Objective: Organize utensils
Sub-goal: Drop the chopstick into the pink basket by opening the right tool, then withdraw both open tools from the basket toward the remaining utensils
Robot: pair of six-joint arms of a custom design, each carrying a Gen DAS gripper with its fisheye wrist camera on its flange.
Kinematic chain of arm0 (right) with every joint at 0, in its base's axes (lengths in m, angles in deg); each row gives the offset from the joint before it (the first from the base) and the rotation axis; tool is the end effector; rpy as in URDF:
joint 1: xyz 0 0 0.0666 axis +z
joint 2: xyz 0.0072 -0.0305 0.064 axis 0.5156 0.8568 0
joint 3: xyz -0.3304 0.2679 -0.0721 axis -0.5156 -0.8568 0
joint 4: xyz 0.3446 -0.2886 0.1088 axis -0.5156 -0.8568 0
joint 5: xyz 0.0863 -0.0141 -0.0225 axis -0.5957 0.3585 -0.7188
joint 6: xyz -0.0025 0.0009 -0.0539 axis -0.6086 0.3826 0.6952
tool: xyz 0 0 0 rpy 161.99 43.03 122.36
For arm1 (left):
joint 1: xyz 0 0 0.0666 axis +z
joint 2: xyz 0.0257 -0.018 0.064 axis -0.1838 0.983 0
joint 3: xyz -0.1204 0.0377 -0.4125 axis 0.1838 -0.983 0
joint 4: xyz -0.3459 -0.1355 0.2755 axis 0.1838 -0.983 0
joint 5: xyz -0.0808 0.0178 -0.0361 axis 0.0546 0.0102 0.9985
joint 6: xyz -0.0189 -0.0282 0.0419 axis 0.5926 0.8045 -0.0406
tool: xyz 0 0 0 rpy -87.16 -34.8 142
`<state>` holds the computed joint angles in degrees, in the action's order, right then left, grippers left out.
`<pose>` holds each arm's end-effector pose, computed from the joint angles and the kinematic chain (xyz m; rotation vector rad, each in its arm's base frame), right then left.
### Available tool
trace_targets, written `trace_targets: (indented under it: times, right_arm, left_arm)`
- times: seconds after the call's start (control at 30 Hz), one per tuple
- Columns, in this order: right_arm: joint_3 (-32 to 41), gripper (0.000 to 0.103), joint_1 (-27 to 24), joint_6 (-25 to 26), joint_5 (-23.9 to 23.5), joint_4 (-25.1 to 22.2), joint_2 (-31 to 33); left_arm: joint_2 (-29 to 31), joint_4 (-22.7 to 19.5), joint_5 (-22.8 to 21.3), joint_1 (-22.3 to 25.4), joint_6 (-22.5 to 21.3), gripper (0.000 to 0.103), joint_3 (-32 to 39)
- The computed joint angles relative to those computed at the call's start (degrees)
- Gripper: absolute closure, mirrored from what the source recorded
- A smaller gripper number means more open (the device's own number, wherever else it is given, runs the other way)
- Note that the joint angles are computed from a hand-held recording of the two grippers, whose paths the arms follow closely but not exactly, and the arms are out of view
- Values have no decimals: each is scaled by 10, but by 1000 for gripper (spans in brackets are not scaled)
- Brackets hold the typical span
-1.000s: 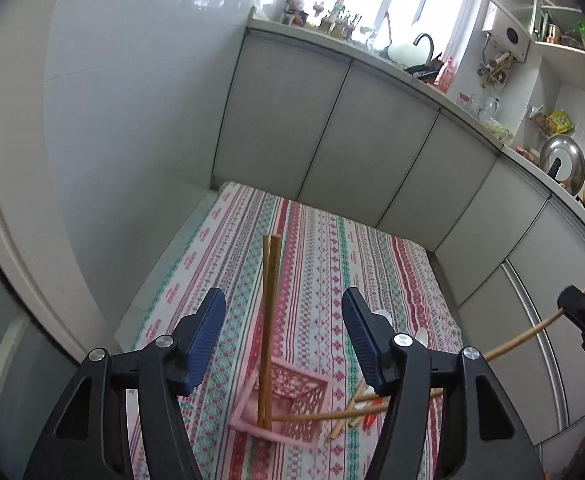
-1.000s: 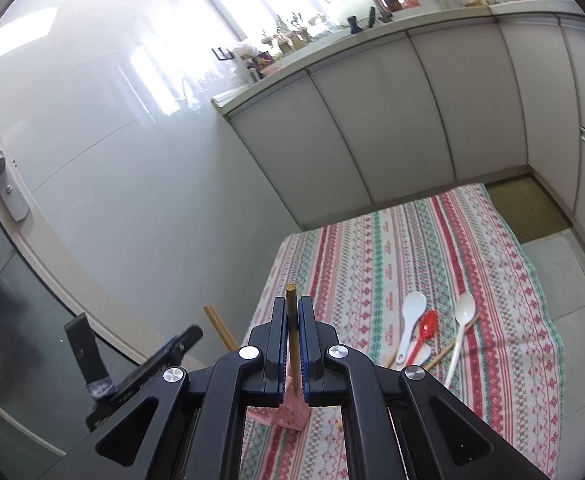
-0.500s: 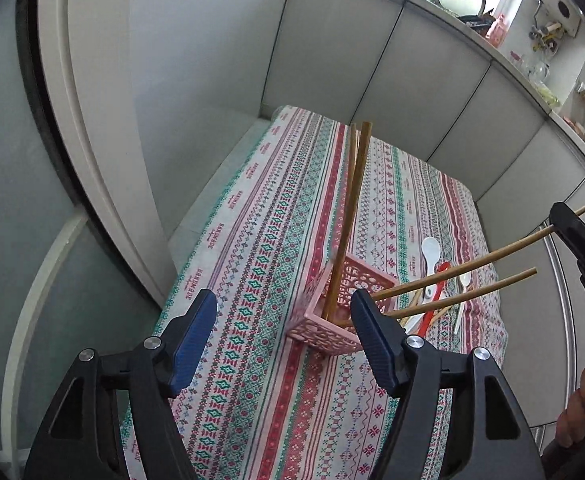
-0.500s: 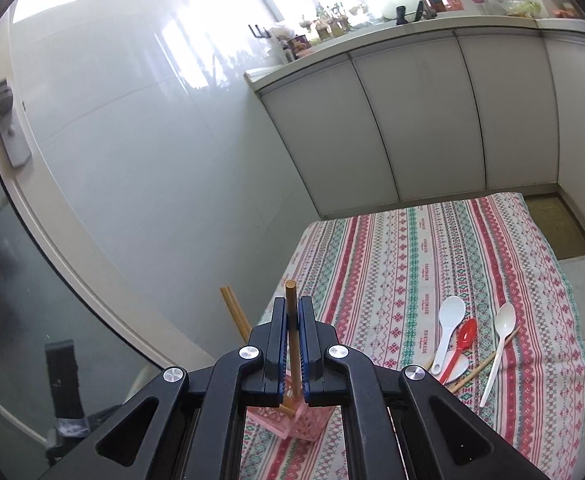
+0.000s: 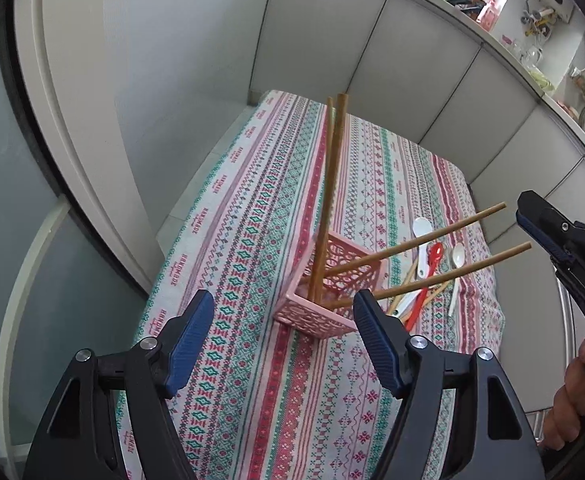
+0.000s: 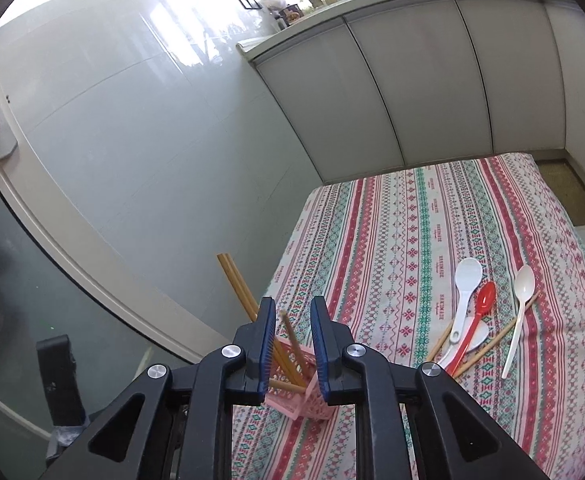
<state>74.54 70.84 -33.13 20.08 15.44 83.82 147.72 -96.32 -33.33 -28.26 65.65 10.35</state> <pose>0.3504 0.2749 0.5113 0.4389 2.1827 0.4963 0.3890 -0.1307 0.4918 0.2761 2.5750 -0.3863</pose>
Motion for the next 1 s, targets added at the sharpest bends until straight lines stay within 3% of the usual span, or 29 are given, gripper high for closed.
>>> trace_targets:
  times: [0.17, 0.23, 0.27, 0.3, 0.53, 0.67, 1.0]
  right_arm:
    - [-14, 81, -1, -31, 5, -22, -35]
    - [-20, 62, 2, -46, 13, -37, -49]
    - [-23, 41, 5, -55, 22, -46, -57]
    - [-27, 37, 8, -61, 30, -50, -64]
    - [-39, 35, 22, -97, 29, -117, -94]
    - [-54, 26, 35, -136, 33, -157, -109]
    - [-103, 21, 46, -217, 25, -243, -148]
  left_arm:
    - [-10, -7, 3, -4, -5, 22, -2]
    - [-15, -11, 2, -6, -10, 21, -4]
    - [-18, -14, 0, -8, -13, 21, -4]
    - [-19, -16, -2, -10, -17, 20, -5]
    - [-35, -39, 7, -27, -39, 19, -15]
    - [-41, -47, 4, -40, -44, 18, -21]
    - [-74, -28, -64, -129, -87, 18, -61]
